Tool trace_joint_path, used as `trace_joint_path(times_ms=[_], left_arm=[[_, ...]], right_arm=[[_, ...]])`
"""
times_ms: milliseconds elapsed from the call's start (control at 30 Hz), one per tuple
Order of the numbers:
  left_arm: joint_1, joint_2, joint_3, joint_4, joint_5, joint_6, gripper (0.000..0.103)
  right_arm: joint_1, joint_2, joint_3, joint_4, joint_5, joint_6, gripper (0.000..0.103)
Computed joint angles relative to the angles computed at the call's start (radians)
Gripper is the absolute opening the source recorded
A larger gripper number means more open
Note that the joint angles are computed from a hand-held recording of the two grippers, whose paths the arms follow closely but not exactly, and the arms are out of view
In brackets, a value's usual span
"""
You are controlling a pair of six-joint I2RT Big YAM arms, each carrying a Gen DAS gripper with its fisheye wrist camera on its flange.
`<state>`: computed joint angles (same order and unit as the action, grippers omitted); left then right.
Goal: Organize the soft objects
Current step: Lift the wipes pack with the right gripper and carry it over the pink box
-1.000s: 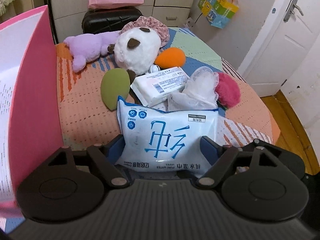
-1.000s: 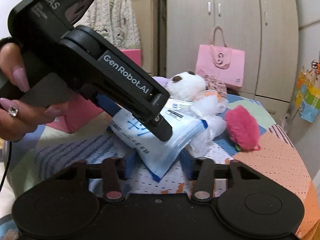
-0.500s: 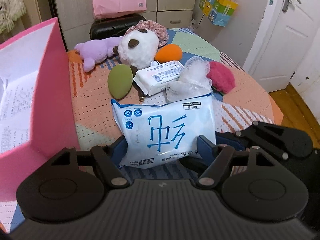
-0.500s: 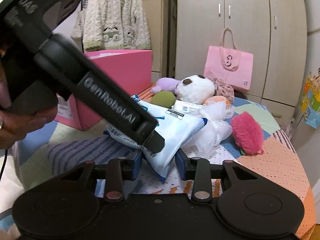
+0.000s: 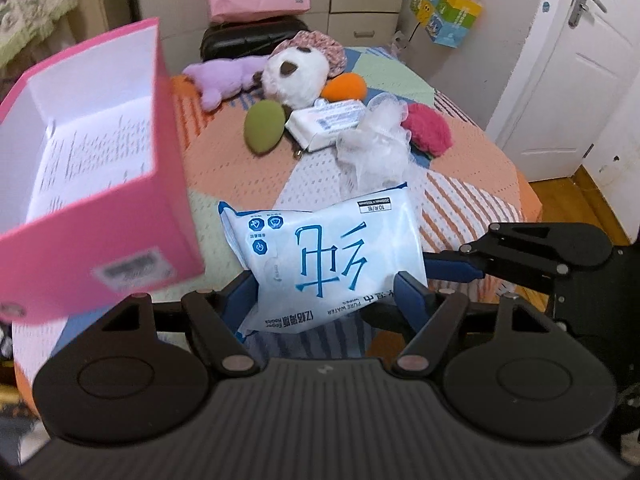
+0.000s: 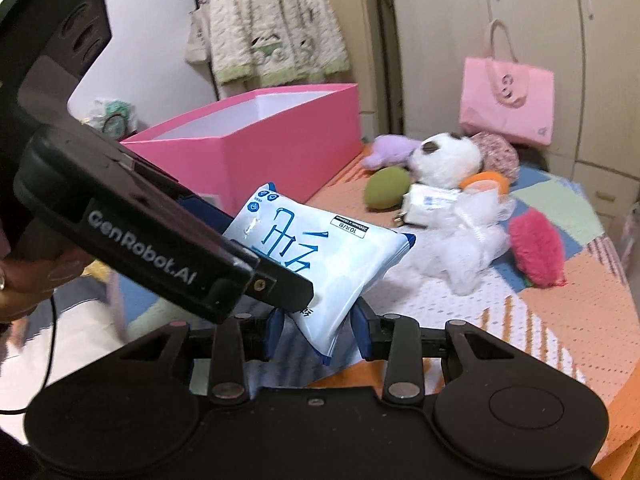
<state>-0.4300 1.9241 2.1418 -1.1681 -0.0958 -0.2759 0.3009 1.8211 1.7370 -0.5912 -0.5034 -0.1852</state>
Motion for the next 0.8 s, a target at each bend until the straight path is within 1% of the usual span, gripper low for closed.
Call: trace_joint_path(times_ms=[100, 167, 300, 467, 600, 733, 800], left_arm=[[0.010, -0.031, -0.025, -0.029, 0.032, -0.047, 0.074], [0.011, -0.060, -0.059, -0.028, 0.031, -0.068, 0.074], [0.011, -0.139, -0.145, -0.012, 0.014, -0.107, 0.074], [0.017, -0.220, -0.214, -0.007, 0.000, -0.143, 0.074], [0.023, -0.263, -0.239, -0.021, -0.012, -0.160, 0.074], [0.032, -0.294, -0.249, -0.027, -0.031, -0.167, 0.074], [0.043, -0.305, -0.245, -0.027, -0.033, -0.166, 0.074]], right_arm=[[0.004, 0.009, 0.056, -0.117, -0.032, -0.028, 0.042], [0.009, 0.007, 0.076, -0.173, -0.047, -0.048, 0.042], [0.029, -0.016, 0.077, -0.212, -0.059, -0.092, 0.042], [0.050, -0.033, 0.098, -0.256, -0.087, -0.126, 0.042], [0.070, -0.040, 0.126, -0.298, -0.103, -0.159, 0.042], [0.088, -0.023, 0.187, -0.357, -0.121, -0.178, 0.042], [0.096, -0.012, 0.216, -0.370, -0.122, -0.184, 0.042]])
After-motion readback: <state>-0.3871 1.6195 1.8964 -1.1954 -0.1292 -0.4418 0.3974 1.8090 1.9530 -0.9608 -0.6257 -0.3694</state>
